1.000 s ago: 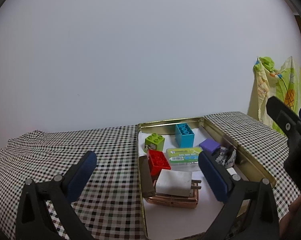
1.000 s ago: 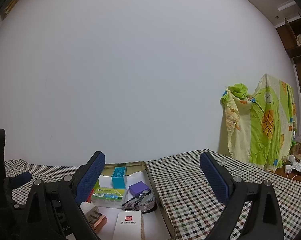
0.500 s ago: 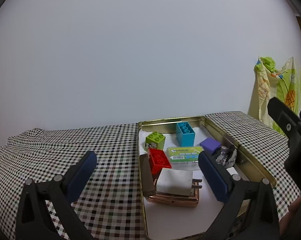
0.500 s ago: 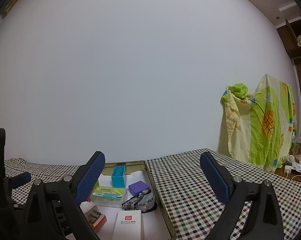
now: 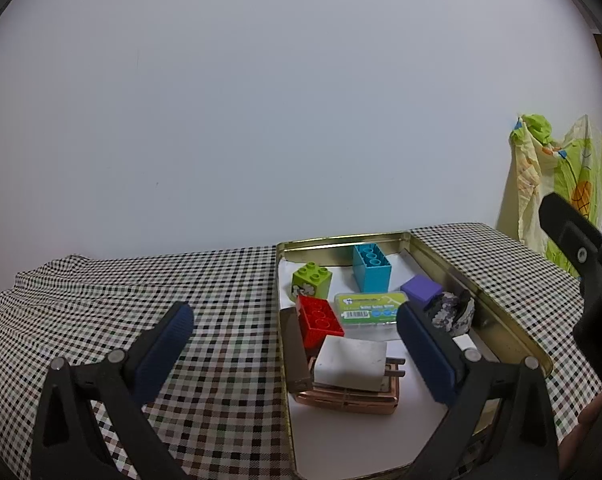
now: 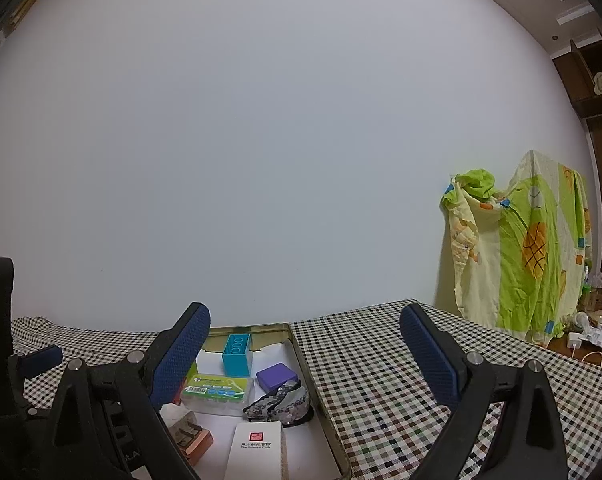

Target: Organize rigid objects

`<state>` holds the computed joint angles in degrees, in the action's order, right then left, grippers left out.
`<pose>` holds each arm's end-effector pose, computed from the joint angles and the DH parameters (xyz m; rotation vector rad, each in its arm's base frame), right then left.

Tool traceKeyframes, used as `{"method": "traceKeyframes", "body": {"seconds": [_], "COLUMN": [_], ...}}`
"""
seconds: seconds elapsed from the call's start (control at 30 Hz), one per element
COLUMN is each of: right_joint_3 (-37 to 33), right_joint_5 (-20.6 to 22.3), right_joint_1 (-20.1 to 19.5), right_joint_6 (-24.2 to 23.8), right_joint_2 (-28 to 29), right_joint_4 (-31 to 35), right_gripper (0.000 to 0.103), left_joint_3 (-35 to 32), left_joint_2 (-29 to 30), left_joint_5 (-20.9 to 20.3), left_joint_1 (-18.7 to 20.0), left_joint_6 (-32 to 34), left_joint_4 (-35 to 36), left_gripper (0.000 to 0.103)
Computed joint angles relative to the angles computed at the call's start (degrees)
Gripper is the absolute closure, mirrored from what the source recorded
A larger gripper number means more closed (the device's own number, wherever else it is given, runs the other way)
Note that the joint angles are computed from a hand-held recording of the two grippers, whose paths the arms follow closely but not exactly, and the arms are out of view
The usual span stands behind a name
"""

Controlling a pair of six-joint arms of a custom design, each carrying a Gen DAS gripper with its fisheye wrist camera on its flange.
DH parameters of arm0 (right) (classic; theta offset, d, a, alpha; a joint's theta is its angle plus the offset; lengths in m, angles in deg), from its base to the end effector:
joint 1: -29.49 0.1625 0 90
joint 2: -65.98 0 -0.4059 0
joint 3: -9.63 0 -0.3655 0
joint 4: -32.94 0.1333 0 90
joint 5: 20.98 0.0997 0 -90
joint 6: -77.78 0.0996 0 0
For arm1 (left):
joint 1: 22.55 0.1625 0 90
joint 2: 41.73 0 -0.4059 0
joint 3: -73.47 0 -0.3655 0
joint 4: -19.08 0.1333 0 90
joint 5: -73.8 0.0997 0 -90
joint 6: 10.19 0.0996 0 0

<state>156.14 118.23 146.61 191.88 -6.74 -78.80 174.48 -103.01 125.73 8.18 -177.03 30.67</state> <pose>0.2043 -0.2720 0.1605 0.0792 -1.3539 1.7607 -0.2850 -0.3959 0.1613 1.2563 2.2377 -1.1669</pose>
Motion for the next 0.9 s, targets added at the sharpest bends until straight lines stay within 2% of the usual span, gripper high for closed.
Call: {"method": "traceKeyframes", "body": {"seconds": [0.9], "right_joint_3": [-0.40], "right_joint_5": [1.36], "right_joint_1": [1.34], "right_joint_6": [-1.38], "right_joint_2": [1.23], "right_joint_4": [-2.13], "right_gripper": [0.005], "left_joint_3": [-0.11], "left_joint_2": [-0.04], "left_joint_5": [-0.12], "left_joint_1": [0.28], "left_joint_6": [-0.23], "left_joint_4": [0.49], "left_gripper": [0.000]}}
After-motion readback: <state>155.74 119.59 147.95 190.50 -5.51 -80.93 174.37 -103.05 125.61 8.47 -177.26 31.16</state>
